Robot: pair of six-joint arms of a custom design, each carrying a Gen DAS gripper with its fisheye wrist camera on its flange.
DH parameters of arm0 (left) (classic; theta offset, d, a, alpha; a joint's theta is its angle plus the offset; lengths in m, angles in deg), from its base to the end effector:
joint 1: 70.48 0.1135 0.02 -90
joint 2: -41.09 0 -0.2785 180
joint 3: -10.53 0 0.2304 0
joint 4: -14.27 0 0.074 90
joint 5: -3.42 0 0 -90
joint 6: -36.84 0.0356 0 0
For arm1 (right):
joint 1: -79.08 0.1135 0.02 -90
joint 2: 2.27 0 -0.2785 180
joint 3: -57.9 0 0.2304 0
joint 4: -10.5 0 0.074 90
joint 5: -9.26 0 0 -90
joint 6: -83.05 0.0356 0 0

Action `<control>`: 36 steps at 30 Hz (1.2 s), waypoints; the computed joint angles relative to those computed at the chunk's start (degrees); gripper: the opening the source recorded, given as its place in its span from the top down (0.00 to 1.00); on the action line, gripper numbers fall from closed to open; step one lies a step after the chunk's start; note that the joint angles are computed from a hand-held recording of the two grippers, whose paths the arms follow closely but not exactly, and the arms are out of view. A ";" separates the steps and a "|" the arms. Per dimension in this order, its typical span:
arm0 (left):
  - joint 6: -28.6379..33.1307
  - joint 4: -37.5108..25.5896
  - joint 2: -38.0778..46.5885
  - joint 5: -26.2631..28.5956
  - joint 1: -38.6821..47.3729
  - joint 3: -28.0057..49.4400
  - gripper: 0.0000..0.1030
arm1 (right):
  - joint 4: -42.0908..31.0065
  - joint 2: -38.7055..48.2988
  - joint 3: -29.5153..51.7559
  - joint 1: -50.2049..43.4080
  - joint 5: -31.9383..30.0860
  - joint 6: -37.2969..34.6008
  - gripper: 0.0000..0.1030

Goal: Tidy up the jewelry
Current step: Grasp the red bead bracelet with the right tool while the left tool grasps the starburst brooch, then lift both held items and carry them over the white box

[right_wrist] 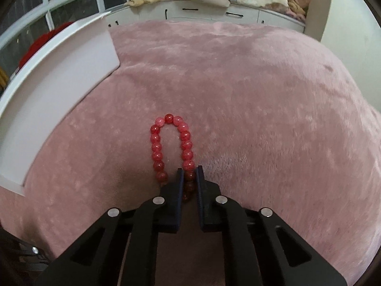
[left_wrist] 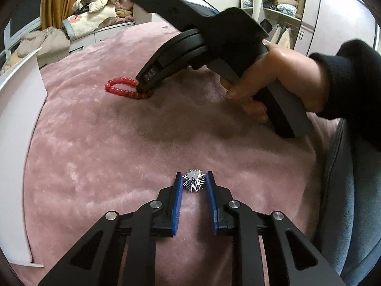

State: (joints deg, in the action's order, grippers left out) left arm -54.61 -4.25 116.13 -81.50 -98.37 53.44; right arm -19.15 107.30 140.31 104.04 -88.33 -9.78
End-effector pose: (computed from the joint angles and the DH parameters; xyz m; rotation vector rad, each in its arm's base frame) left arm 0.1865 -0.1022 0.1754 0.6051 2.4041 -0.3308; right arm 0.3408 0.1638 0.1793 -0.6691 2.4925 0.3156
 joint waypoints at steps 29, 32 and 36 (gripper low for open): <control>-3.41 -13.04 -16.81 1.71 11.07 2.25 0.77 | -3.39 -14.79 0.48 2.46 -3.49 1.73 0.90; -2.40 -17.33 -19.39 4.48 15.07 4.50 0.77 | -5.71 -16.43 3.51 2.89 -5.13 2.35 0.90; 2.28 -25.83 -22.31 7.67 21.20 9.56 0.77 | -9.11 -16.96 9.07 3.98 -7.12 2.99 0.90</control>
